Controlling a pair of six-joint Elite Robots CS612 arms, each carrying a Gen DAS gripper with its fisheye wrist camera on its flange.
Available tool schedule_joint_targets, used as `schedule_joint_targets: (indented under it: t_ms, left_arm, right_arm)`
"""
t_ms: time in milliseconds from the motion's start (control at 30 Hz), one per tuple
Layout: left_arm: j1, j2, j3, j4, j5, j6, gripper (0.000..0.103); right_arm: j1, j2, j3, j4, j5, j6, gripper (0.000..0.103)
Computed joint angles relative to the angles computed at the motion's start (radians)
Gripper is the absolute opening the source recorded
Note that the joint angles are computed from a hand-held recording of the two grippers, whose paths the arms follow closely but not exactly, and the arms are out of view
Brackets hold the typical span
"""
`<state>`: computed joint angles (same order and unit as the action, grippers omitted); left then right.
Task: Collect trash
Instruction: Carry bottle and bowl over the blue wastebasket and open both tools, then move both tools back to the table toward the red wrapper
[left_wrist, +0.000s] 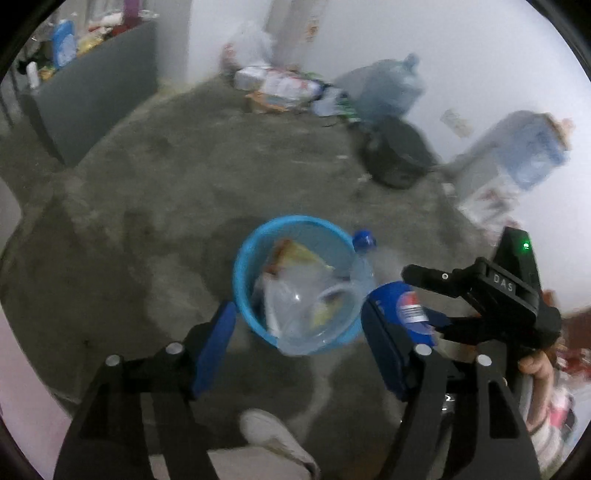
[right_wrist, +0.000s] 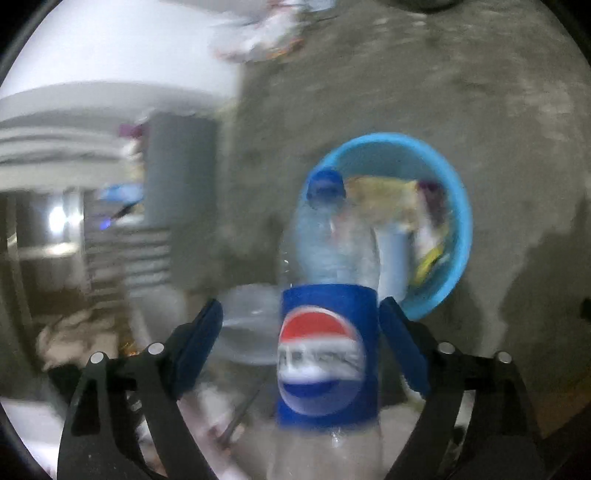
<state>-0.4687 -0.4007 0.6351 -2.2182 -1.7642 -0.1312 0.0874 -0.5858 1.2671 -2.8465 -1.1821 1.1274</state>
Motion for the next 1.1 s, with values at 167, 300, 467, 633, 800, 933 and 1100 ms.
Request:
schedule_joint_targets:
  t_ms: [167, 300, 467, 633, 800, 933, 1100]
  left_arm:
    - [0.001, -0.013, 0.058, -0.008, 0.011, -0.112, 0.076]
    - [0.004, -0.071, 0.172, -0.118, 0.042, -0.094, 0.081]
    - [0.01, -0.139, 0.3, -0.283, 0.068, -0.084, 0.085]
    - [0.019, -0.194, 0.39, -0.425, 0.078, -0.12, 0.093]
    - [0.038, -0.269, 0.518, -0.574, 0.079, -0.151, 0.097]
    - [0.054, -0.335, 0.625, -0.666, 0.094, -0.171, 0.097]
    - [0.08, -0.409, 0.765, -0.803, 0.133, -0.217, 0.097]
  right_arm:
    - [0.013, -0.002, 0.032, 0.035, -0.084, 0.006, 0.081]
    - [0.033, -0.039, 0.088, 0.003, -0.17, -0.024, 0.081]
    - [0.059, -0.087, 0.124, 0.009, -0.279, -0.109, 0.081]
    - [0.102, -0.112, 0.094, 0.077, -0.431, -0.227, 0.081]
    - [0.151, -0.121, 0.044, 0.099, -0.581, -0.359, 0.084]
    - [0.174, -0.122, 0.019, 0.031, -0.581, -0.497, 0.084]
    - [0.192, -0.111, -0.02, -0.078, -0.444, -0.623, 0.084]
